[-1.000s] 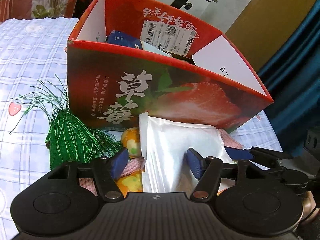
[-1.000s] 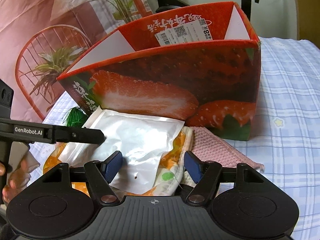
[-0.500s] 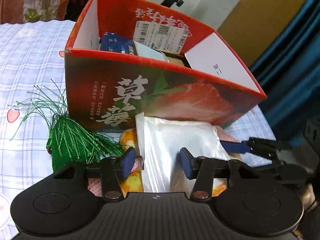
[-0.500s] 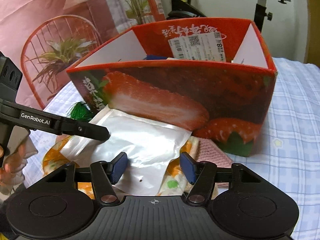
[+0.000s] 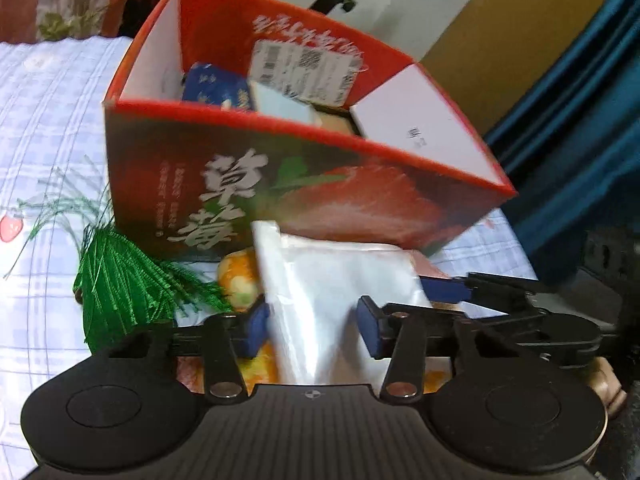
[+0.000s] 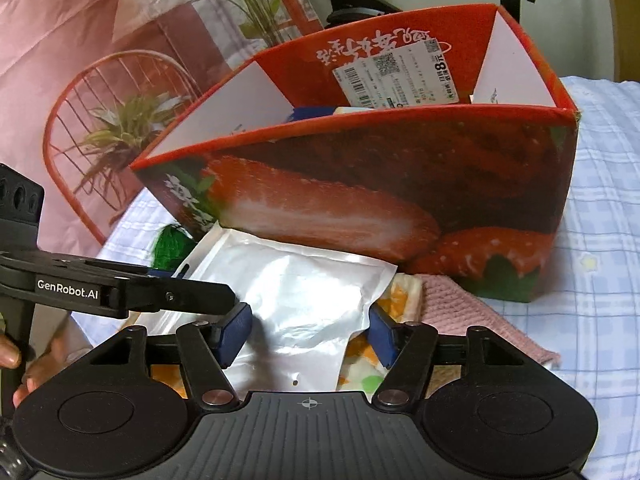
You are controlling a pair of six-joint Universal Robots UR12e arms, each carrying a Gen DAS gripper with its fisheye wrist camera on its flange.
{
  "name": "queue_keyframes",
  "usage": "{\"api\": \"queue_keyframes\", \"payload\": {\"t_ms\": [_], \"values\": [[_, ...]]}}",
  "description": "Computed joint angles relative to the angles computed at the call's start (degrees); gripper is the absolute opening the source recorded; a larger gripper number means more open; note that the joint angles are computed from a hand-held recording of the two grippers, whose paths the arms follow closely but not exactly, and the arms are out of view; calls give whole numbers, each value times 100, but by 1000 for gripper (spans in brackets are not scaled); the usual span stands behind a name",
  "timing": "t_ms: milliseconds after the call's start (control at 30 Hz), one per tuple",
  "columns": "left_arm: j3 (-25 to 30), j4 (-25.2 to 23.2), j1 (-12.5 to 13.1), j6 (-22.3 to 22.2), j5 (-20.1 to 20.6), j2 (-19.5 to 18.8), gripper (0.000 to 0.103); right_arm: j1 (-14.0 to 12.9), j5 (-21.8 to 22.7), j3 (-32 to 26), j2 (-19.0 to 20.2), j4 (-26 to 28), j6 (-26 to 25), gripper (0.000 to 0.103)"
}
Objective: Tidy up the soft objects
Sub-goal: 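Lift the white sachet with the left tool up toward the red box, then lower the white sachet into the red box beside the blue packet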
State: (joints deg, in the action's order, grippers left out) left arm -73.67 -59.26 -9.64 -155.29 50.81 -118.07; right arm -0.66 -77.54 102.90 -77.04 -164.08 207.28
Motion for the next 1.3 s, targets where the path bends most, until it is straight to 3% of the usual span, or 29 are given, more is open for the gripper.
{"api": "queue_keyframes", "payload": {"t_ms": [67,167,300,667,900,1100,1300], "values": [[-32,83,0,93,27,62,42,4,-12,25,-32,-64,5,54],[-121,295,2,111,121,154,31,16,-77,62,-92,-140,29,42],[-225,441,42,-16,45,222,29,70,-297,104,-194,-210,-65,26],[-524,1125,154,-321,-512,478,28,120,-573,143,-381,-498,54,25],[-259,1565,178,-702,-843,377,28,78,-641,-124,-380,-672,-212,25],[142,2026,85,-1314,-786,80,28,6,-758,-513,-230,-681,-551,25],[561,2112,-12,-1588,-576,-237,28,-103,-806,-860,15,-651,-762,25]]}}
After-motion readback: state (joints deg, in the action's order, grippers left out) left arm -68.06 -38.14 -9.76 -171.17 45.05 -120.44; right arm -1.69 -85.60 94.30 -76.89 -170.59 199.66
